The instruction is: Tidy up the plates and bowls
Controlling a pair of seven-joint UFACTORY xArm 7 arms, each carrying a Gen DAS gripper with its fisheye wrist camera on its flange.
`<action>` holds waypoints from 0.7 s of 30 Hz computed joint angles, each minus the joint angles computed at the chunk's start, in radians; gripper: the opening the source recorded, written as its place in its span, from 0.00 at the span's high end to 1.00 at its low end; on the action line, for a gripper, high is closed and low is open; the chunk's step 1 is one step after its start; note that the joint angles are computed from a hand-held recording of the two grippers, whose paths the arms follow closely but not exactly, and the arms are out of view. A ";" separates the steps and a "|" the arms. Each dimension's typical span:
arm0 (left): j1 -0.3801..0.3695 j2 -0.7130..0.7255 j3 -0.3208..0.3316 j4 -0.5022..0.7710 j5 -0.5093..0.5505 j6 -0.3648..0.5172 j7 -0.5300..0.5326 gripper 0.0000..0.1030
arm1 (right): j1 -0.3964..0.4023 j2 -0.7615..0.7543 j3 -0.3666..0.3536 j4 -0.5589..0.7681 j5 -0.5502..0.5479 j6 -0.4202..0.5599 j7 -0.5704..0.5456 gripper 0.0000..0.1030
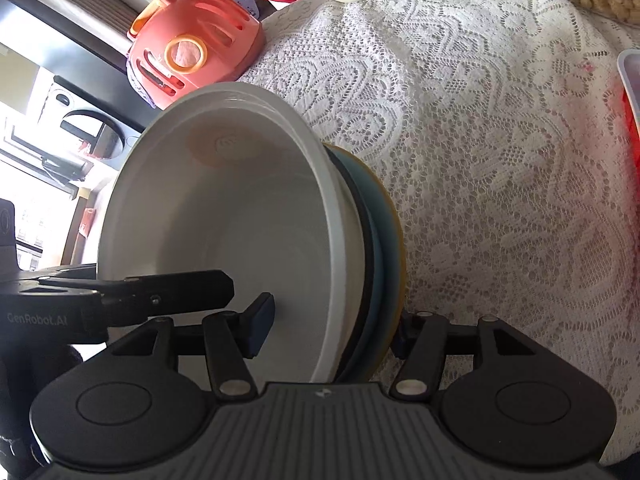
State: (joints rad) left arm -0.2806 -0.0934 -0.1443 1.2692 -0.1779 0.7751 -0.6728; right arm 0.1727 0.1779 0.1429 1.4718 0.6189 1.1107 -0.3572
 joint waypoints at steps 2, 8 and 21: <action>-0.001 -0.016 0.006 -0.013 -0.035 0.011 0.013 0.31 | 0.008 0.008 -0.001 0.021 -0.032 0.016 0.038 0.41; 0.000 -0.055 0.019 -0.056 -0.106 0.005 0.056 0.31 | 0.008 0.001 0.003 0.031 -0.048 0.080 0.025 0.41; 0.007 -0.022 -0.015 -0.008 0.025 0.036 -0.115 0.31 | 0.013 0.050 0.007 0.107 -0.072 0.053 -0.009 0.40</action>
